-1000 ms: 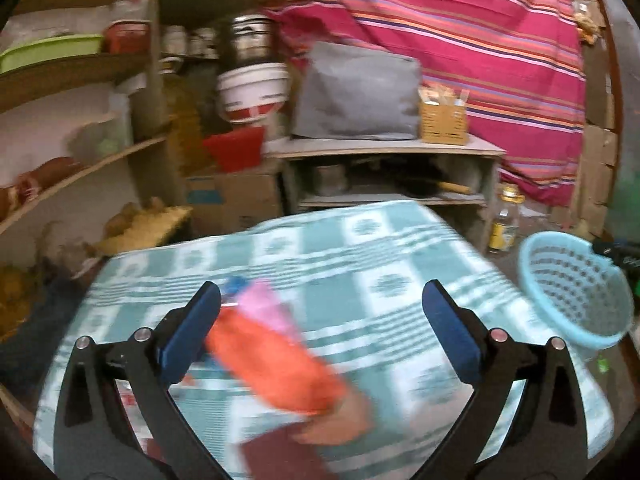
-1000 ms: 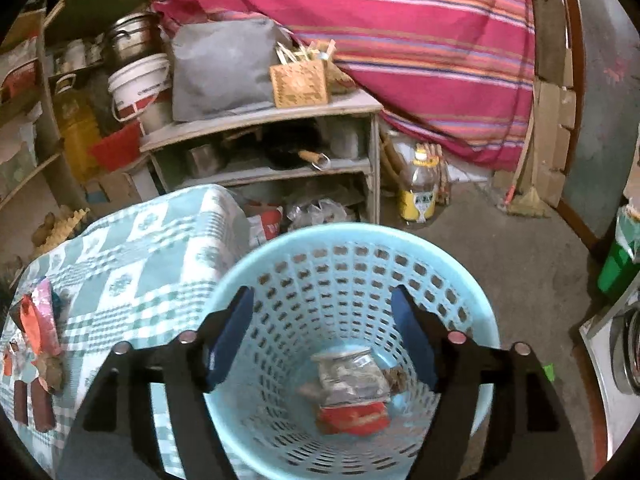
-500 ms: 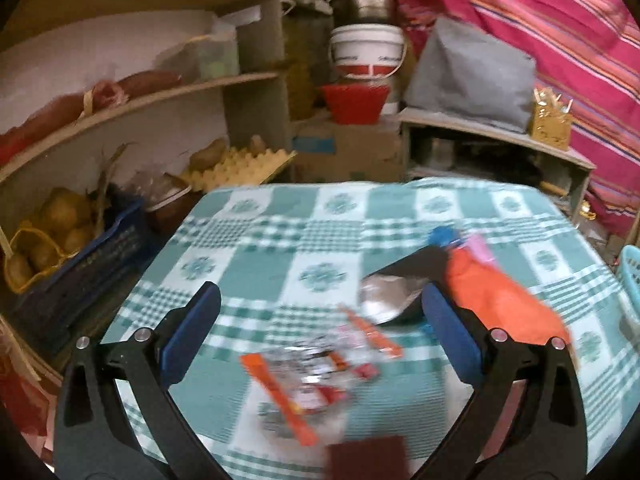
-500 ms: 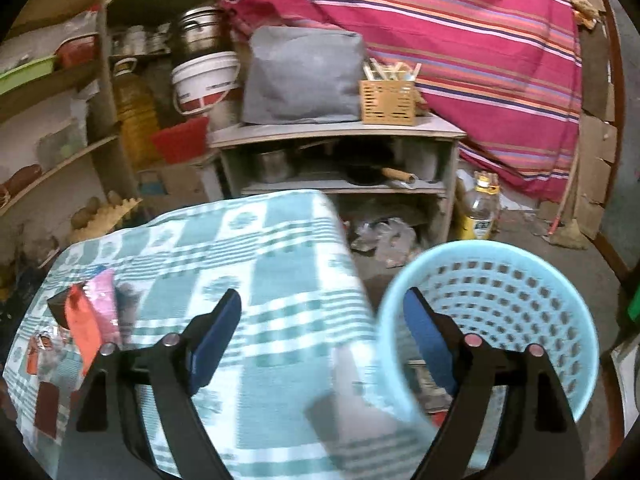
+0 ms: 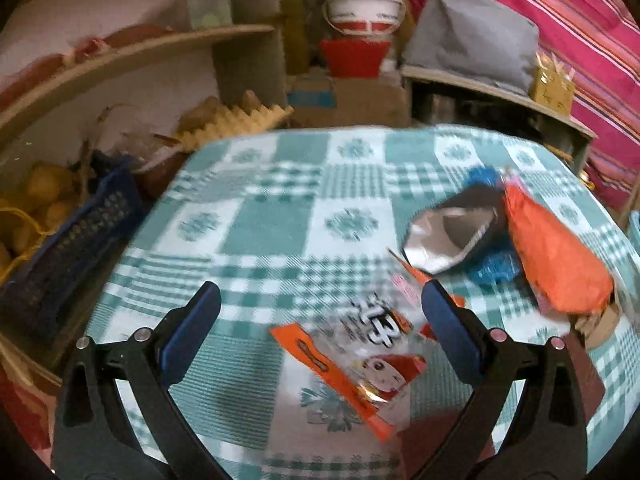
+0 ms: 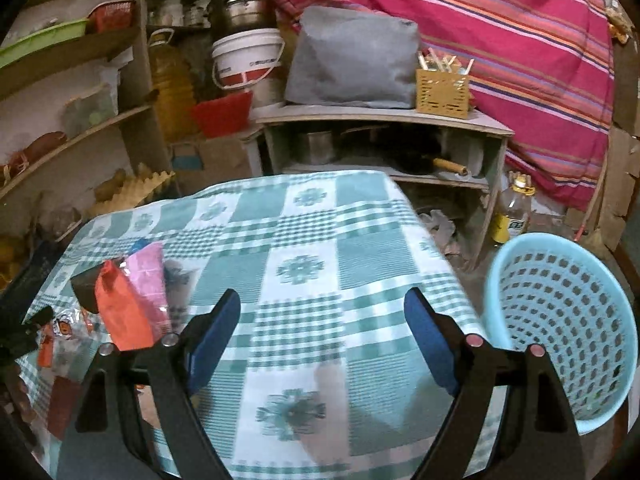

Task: Collect trash
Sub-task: 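Return both tools to the table and grasp the clear wrapper with the left gripper, then grasp the orange bag with the right gripper while the left holds the clear wrapper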

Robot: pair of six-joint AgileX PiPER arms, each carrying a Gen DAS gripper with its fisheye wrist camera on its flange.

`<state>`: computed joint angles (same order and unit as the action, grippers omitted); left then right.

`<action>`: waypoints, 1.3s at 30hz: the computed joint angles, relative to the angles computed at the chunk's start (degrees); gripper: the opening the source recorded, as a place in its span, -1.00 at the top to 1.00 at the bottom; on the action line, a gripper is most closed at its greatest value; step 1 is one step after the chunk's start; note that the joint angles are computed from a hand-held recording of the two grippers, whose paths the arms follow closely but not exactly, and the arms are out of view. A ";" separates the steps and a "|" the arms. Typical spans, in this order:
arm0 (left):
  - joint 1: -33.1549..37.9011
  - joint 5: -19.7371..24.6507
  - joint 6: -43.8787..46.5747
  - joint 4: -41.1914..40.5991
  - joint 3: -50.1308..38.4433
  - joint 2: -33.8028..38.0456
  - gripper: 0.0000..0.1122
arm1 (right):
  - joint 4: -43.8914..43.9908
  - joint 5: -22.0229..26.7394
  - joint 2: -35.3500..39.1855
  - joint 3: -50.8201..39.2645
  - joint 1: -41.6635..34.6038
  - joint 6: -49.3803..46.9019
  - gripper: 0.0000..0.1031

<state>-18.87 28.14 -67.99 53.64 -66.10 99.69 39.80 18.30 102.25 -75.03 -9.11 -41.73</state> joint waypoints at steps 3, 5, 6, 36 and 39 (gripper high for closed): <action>0.50 -1.11 6.09 -5.46 -1.07 1.96 -0.49 | -1.80 -0.68 0.08 0.31 1.50 1.19 -0.60; 1.49 -1.88 15.00 -14.11 -2.56 3.28 -0.23 | -1.94 -0.65 0.01 0.46 2.20 1.23 -0.60; 1.99 -2.69 17.14 -16.74 -2.60 3.39 -0.20 | -1.85 -0.54 -0.02 0.47 2.35 1.06 -0.60; 0.66 0.65 -9.19 10.16 4.18 -5.36 0.37 | -23.36 -1.12 1.86 0.99 17.11 15.78 -0.60; 1.14 0.51 -9.56 10.58 4.33 -5.41 0.37 | -21.71 0.88 3.43 -1.32 16.94 14.35 -0.59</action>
<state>-17.74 28.66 -77.55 64.22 -61.77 94.28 18.10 19.17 105.68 -76.35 7.84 -27.39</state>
